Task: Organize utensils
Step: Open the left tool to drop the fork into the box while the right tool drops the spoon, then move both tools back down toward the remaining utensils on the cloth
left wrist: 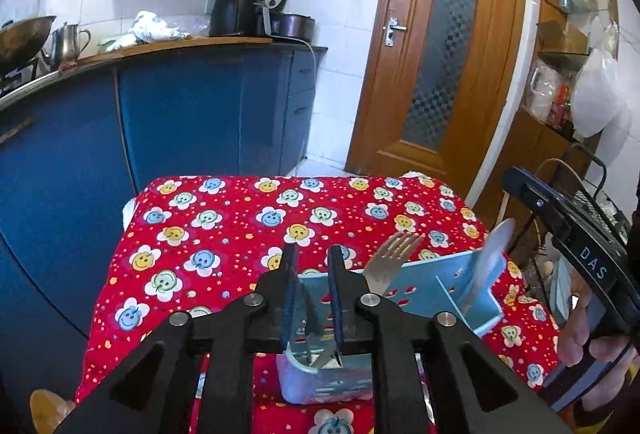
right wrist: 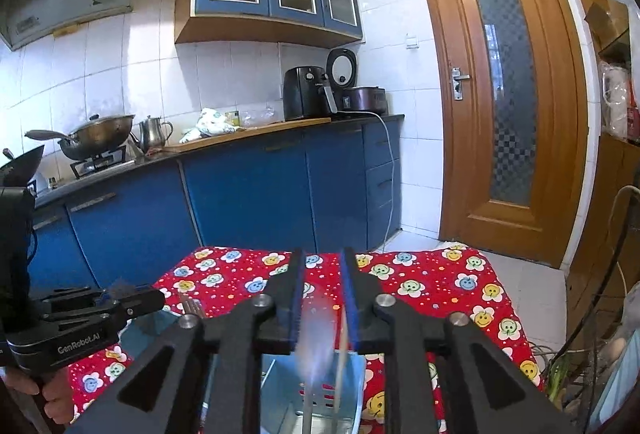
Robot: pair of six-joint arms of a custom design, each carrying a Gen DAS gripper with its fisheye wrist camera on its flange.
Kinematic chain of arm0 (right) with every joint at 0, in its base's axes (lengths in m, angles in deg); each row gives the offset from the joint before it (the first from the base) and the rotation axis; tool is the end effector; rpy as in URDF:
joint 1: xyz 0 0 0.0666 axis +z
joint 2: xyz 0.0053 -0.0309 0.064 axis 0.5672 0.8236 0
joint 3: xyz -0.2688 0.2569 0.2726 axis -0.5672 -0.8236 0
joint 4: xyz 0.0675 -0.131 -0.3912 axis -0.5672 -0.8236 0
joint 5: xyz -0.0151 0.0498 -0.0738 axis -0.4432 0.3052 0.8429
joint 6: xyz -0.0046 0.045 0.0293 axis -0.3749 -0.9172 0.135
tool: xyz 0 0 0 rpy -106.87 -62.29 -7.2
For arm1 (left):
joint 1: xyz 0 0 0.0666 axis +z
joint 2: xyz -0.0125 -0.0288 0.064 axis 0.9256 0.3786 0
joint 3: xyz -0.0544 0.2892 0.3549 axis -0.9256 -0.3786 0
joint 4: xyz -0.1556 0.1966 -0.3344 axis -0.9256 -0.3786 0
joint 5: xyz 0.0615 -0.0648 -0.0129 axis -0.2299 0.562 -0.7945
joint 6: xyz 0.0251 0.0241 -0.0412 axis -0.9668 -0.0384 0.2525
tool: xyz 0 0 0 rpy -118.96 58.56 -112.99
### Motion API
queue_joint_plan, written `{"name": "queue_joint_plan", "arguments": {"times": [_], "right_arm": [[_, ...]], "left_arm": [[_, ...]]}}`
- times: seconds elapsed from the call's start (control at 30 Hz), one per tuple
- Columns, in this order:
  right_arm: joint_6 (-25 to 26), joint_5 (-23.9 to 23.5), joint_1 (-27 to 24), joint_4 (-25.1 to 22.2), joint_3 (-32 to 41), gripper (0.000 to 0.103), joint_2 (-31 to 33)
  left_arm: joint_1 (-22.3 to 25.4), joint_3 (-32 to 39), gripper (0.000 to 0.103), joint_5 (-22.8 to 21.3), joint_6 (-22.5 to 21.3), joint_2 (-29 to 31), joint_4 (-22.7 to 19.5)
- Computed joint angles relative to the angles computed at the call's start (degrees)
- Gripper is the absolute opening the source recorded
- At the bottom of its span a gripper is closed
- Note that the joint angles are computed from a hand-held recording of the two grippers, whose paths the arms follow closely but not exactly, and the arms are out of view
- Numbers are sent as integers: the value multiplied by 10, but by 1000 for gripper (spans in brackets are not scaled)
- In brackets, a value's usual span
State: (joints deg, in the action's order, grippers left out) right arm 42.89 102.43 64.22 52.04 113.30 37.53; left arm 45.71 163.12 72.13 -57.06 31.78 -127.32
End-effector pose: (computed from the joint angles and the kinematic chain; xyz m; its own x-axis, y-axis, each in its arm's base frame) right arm 0.3623 0.1872 0.5645 -0.3001 0.1034 -0.9483 0.0106 0.9944 0.1050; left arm 0.4294 -0.1790 0.5638 -0.5546 0.1147 -0.8242 0.4083 0.9005 -0.1495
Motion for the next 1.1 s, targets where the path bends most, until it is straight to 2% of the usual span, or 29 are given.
{"name": "queue_joint_plan", "arguments": {"times": [0.17,0.27,0.57,0.8,1.1], "right_arm": [[-19,1,9,-11,0,21,-16],[-28,6,20,-26,0,21,-28],[-64,24,62,-109,1,22,-62],[-114,34,104,-180,-12,22,-85],[-181,26,144,-244,-36,22,-100]], "left_arm": [[1,-8,25,14,-1,-21,-7],[1,-13,26,19,-3,-36,-17],[2,-39,26,28,-10,-89,-53],[7,-63,27,35,-6,-120,-83],[14,-95,27,46,0,-146,-120]]}}
